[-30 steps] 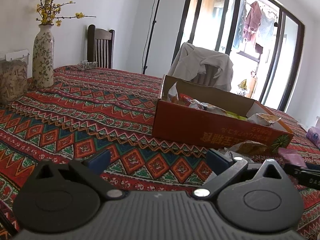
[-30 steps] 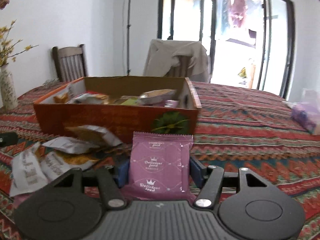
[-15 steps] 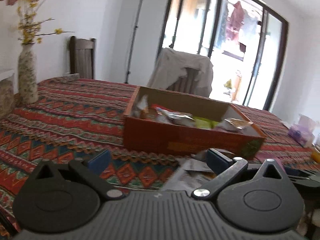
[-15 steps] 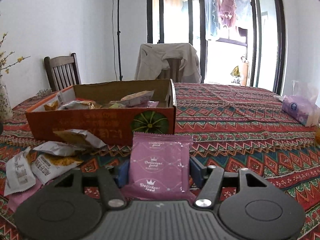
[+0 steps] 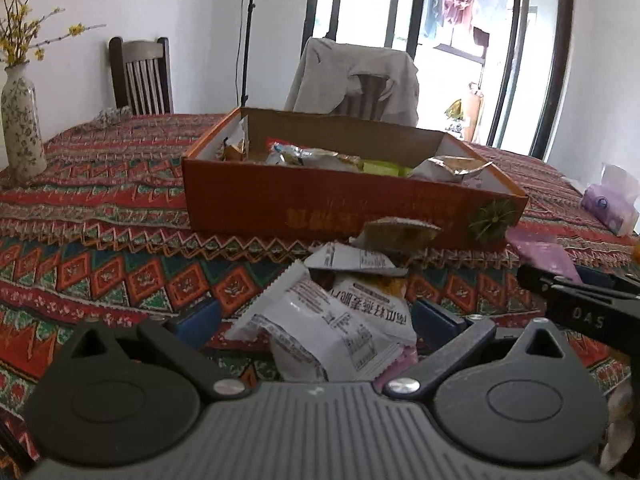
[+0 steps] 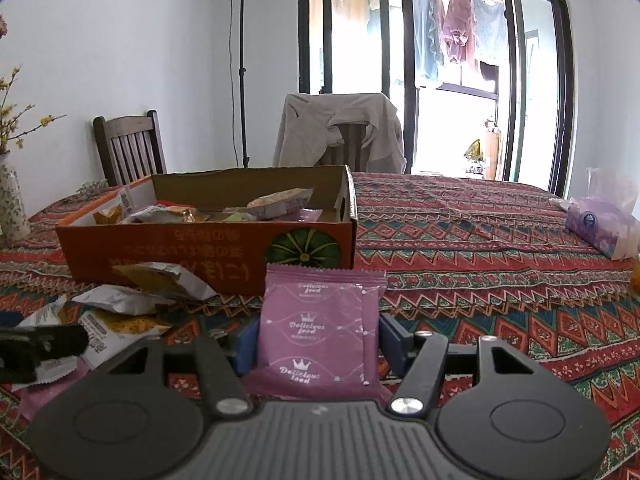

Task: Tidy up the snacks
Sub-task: 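Grasp the crumpled white packet with the left tool while the right holds the pink packet, then carry both packets over the cardboard box and open both tools to drop them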

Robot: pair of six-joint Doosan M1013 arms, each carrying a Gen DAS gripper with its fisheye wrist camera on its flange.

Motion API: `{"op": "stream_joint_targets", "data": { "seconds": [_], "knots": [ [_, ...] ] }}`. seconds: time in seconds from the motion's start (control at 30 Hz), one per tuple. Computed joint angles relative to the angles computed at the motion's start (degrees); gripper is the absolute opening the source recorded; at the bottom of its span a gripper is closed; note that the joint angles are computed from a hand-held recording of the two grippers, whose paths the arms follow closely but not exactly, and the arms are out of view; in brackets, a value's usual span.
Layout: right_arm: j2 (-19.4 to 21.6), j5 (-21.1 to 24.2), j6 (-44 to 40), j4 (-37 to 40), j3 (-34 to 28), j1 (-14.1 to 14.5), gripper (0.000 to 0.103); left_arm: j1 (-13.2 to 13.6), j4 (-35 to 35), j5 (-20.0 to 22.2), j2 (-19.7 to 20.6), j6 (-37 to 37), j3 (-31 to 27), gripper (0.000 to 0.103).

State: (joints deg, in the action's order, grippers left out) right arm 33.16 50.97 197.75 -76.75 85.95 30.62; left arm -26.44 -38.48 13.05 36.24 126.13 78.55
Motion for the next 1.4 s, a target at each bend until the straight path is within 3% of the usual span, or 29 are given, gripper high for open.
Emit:
{"op": "stream_joint_targets", "data": {
  "seconds": [0.13, 0.2, 0.27, 0.37, 0.53, 0.7, 1.07, 1.4],
  "knots": [
    [0.03, 0.00, 0.03, -0.29, 0.00, 0.05, 0.061, 0.58, -2.84, 1.46, 0.28, 0.37, -0.43, 0.098],
    [0.01, -0.11, 0.08, -0.43, 0.04, 0.05, 0.061, 0.83, -5.39, 2.10, 0.30, 2.53, -0.48, 0.091],
    [0.00, -0.08, 0.18, -0.52, 0.06, 0.08, 0.061, 0.89, -5.11, 2.43, 0.41, 2.47, -0.66, 0.078],
    [-0.01, 0.03, 0.24, -0.64, 0.09, 0.11, 0.061, 1.13, -9.29, 3.16, 0.37, 6.05, -0.53, 0.070],
    [0.03, 0.20, 0.19, -0.89, 0.10, 0.21, 0.061, 1.50, -15.05, 3.16, 0.09, 11.90, -0.03, 0.064],
    [0.05, 0.41, 0.93, -1.75, 0.20, 0.30, 0.061, 1.90, -19.88, 3.27, -0.28, 16.69, 0.37, 0.062],
    [-0.06, 0.97, 3.91, -6.24, 0.28, 0.72, 0.061, 2.40, -38.25, 2.21, -1.33, 36.27, 0.21, 0.062],
    [0.34, 0.47, 2.02, -13.05, -3.80, -0.34, 0.061, 1.71, -44.05, 0.51, 0.43, 42.97, -5.68, 0.062]
  ]
}}
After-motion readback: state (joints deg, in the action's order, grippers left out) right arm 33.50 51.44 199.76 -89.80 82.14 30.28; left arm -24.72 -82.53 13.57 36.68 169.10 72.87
